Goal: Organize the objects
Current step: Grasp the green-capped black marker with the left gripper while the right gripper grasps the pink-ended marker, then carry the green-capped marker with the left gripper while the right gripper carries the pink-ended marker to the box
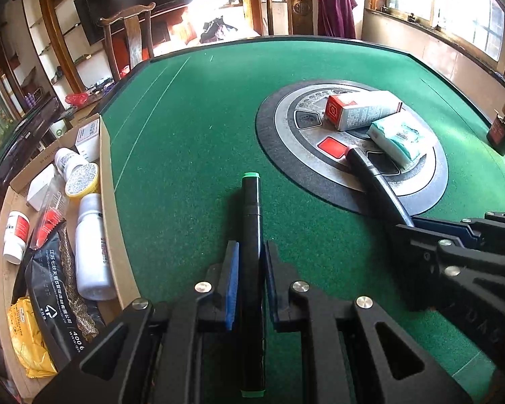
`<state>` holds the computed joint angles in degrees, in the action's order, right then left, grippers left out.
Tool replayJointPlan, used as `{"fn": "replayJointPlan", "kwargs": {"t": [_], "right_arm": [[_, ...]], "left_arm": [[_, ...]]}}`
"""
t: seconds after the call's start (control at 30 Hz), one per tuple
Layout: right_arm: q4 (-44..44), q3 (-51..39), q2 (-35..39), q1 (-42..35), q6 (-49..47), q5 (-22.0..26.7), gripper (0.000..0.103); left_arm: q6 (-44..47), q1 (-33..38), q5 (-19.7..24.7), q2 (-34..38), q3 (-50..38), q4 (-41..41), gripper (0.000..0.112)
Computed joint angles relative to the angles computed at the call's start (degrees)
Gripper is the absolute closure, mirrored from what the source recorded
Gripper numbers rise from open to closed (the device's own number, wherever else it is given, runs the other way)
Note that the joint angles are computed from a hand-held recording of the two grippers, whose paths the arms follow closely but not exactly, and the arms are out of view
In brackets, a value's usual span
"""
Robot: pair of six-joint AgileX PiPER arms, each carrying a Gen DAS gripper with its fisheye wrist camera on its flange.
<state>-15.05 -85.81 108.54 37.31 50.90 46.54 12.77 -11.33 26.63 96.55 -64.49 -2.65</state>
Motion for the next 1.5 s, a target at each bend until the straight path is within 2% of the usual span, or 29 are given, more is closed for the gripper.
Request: {"fn": "replayJointPlan", "kwargs": {"t": [0.13, 0.2, 0.33, 0.63, 0.77, 0.83, 0.97, 1.07, 1.37, 1.5], "right_arm": [[-6.3, 1.5, -2.3, 2.2, 6.6, -1.1, 0.088], [-8.9, 1.1, -2.6, 3.4, 9.0, -1.7, 0.088], [-10.8, 2.5, -4.2, 4.3, 10.7, -3.9, 0.088], [-9.5, 3.7, -5.4, 4.2, 9.6, -8.5, 0.088], [-10.0, 3.5, -5.3, 5.3, 10.1, -9.8, 0.088], [-10.7, 3.5, -5.3, 6.0, 10.4, -10.3, 0.088], [-12.0, 3.5, -5.6, 7.0, 11.0, -10.6, 0.088], [-12.3, 2.7, -5.2, 7.8, 11.0, -10.3, 0.088], [-14.1, -4.0, -1.8, 11.0, 12.6, -7.0, 0.088], [-12.7, -9.3, 1.4, 11.8, 10.8, -5.2, 0.088]], "left_arm": [[13.2, 3.6, -0.4, -2.5, 1.0, -14.6, 0.098], [16.6, 4.7, -0.6, -3.6, 1.3, -18.6, 0.098], [24.7, 8.4, 2.4, -4.1, -0.1, -29.2, 0.098], [30.2, 13.2, 4.3, -6.6, 0.3, -39.8, 0.098], [32.3, 15.3, 5.3, -7.6, 0.7, -42.5, 0.098], [31.9, 15.8, 5.8, -7.5, 0.3, -42.2, 0.098], [27.9, 15.1, 3.9, -7.8, 0.1, -38.3, 0.098], [28.5, 16.0, 4.5, -8.2, -0.1, -39.0, 0.098], [28.3, 18.0, -3.2, -12.3, 2.2, -37.9, 0.098], [29.9, 20.7, -2.3, -11.8, 0.9, -39.9, 0.098]]}}
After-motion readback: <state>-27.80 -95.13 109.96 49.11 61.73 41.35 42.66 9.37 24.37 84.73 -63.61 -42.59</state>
